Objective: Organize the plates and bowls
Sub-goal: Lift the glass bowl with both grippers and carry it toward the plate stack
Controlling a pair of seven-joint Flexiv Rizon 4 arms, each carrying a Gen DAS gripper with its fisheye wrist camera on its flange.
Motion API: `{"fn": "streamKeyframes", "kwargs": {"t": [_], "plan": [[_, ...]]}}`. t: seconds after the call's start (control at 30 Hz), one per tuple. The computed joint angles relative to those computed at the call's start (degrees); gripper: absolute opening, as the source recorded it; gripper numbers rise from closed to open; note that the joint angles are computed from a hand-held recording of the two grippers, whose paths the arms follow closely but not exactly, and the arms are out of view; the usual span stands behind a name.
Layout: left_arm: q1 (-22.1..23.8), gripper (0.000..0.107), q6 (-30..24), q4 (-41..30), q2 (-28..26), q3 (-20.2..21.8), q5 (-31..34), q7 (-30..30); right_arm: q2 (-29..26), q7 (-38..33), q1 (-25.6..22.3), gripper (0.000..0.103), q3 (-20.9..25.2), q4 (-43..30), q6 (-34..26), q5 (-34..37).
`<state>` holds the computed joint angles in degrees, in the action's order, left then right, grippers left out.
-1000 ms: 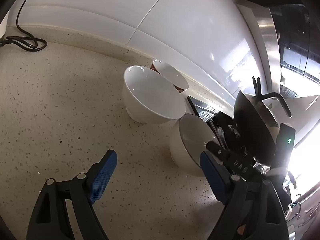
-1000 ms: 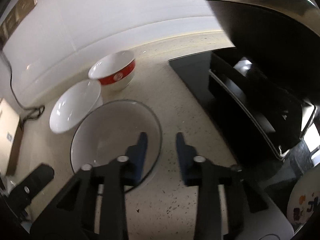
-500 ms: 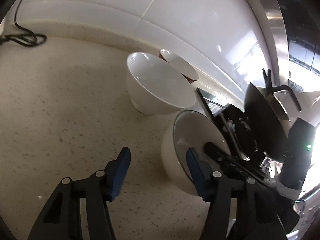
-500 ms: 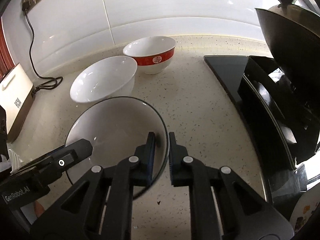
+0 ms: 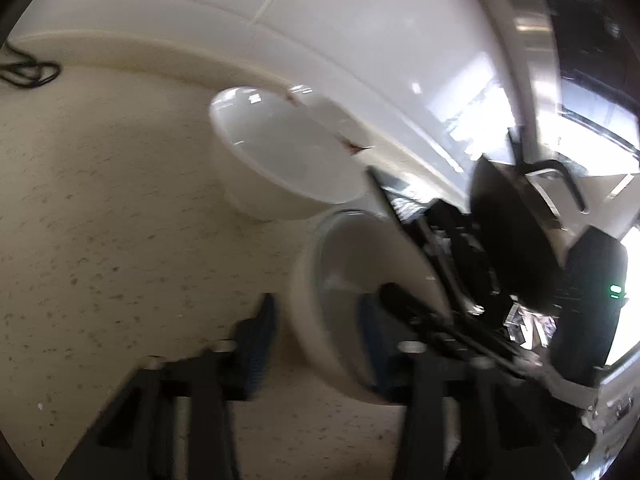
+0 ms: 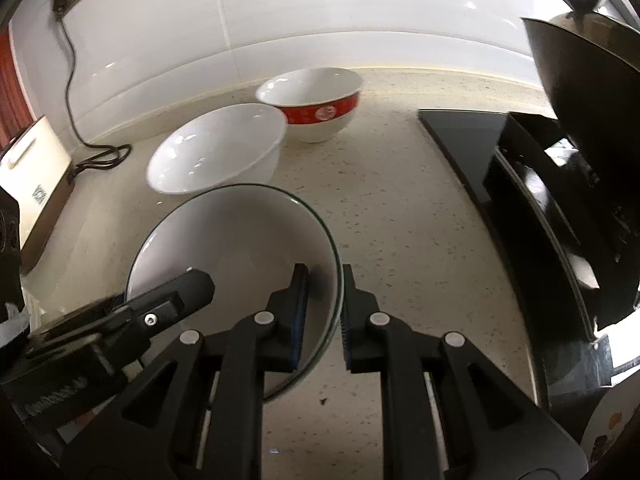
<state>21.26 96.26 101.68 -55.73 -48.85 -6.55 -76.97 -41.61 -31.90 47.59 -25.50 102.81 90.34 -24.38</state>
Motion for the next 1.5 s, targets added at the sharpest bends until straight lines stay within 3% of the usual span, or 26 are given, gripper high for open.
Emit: {"fn": "streamKeyframes", "kwargs": {"t": [0.13,0.3,0.4,0.5,0.6,0.83,0.93,1.2,1.37,1.43,1.5], "plan": [[-6.5,0.026,2.3,-0.3,4.7,9.3,-0.8,-2.3,0.0,-1.7,-2.4,0.015,3.4,-0.7,1.3,0.5],[-7.6,0.021,4.2,1.0,6.9,12.1,-1.0,-6.1,-0.3,-3.5,-2.2,0.014,3.9,-0.9,4.8,3.0],[-10.4,0.020,4.3,1.2,8.9,16.3,-2.0,-8.9,-1.1,-5.6,-2.5,0.014,5.0,-2.2,6.0,4.8],[-16.1,0.020,5.2,1.5,11.6,24.3,-3.9,-12.0,-2.0,-7.2,-1.4,0.014,4.8,-3.5,6.6,6.5],[-22.0,0.020,6.5,1.2,13.1,32.0,-5.7,-14.8,-3.1,-8.9,-3.4,0.014,8.1,-5.6,8.3,8.3],[-22.7,0.020,6.2,4.2,16.0,35.7,-7.2,-19.7,-5.3,-12.2,-8.9,0.014,16.9,-10.5,9.6,11.3],[-25.8,0.020,5.3,4.0,16.5,40.0,-8.4,-21.1,-6.0,-13.3,-11.2,0.014,20.7,-11.9,9.2,11.4],[-30.0,0.020,3.6,5.5,17.8,46.7,-10.8,-24.4,-8.5,-16.0,-12.6,0.014,25.3,-16.1,8.3,9.9],[-39.1,0.023,4.3,5.3,17.6,58.6,-13.3,-27.6,-10.4,-18.5,-14.7,0.015,30.1,-18.7,7.0,8.2],[-41.1,0.028,3.5,5.2,17.5,61.4,-14.3,-28.3,-10.7,-18.9,-14.1,0.015,29.8,-19.2,5.9,7.9],[-40.4,0.030,2.2,5.3,17.7,61.0,-14.5,-28.8,-10.7,-19.1,-13.5,0.016,29.1,-19.3,5.3,8.0]]}}
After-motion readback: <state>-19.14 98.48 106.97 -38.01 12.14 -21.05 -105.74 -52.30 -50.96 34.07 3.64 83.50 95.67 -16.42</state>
